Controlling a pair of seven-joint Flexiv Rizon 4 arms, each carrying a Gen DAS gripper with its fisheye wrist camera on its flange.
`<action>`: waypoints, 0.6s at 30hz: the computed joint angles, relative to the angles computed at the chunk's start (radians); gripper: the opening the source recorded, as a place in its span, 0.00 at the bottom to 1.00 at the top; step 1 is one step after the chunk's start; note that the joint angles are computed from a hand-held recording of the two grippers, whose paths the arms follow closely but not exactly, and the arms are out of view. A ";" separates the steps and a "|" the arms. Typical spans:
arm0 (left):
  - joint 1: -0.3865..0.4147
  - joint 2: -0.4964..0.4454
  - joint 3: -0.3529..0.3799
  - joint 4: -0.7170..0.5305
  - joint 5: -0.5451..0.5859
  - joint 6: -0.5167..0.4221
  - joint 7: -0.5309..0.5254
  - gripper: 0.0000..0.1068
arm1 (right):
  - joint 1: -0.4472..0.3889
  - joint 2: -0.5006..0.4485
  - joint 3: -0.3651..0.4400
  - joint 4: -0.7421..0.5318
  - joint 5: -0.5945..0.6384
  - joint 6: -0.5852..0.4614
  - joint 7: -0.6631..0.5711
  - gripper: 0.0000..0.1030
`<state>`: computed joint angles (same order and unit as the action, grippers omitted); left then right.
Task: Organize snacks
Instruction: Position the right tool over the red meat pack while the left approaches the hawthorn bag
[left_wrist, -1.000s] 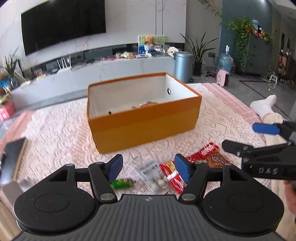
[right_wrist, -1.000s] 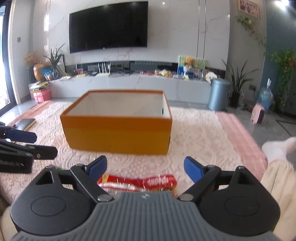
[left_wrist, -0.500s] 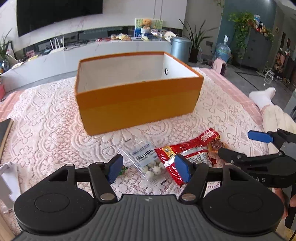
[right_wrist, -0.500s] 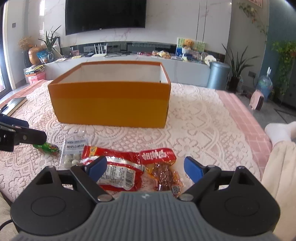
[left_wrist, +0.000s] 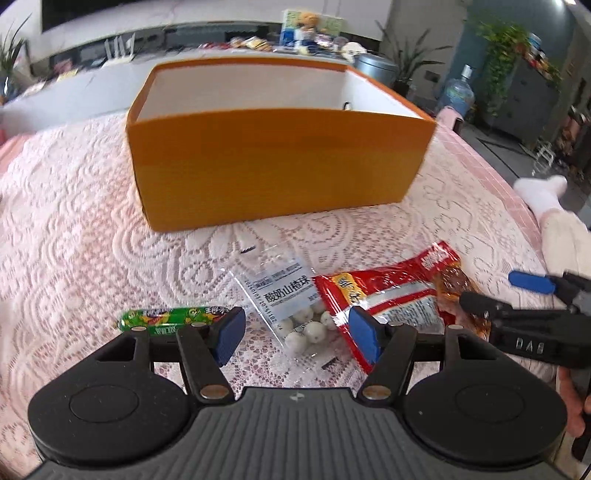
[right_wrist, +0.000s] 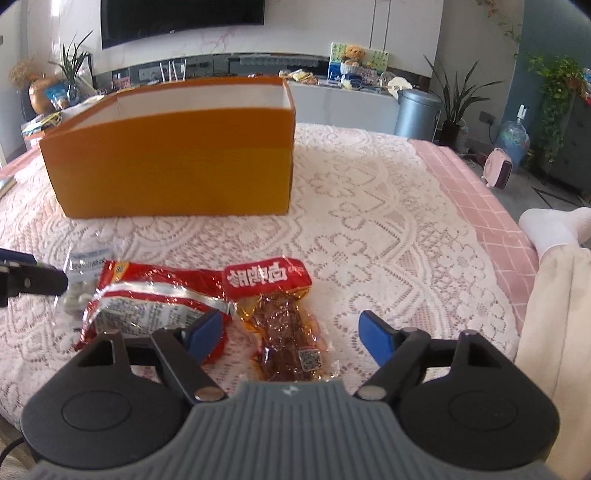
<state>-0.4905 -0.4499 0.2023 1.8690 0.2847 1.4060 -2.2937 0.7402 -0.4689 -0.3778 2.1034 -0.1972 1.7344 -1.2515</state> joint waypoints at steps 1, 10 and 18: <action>0.004 -0.005 -0.003 -0.002 -0.008 -0.002 -0.006 0.71 | -0.022 -0.004 0.023 -0.010 -0.004 -0.011 -0.002 0.72; 0.010 -0.061 -0.005 -0.064 -0.040 -0.055 -0.030 0.77 | -0.243 -0.034 0.247 -0.095 -0.054 -0.130 0.057 0.72; 0.026 -0.105 -0.019 -0.098 -0.107 -0.049 -0.053 0.82 | -0.194 -0.056 0.177 -0.077 -0.134 -0.090 0.121 0.74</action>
<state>-0.4645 -0.5546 0.1838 1.7707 0.1775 1.3571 -2.3468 0.5466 -0.5249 -0.2006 2.0268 -0.3310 1.6445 -1.1308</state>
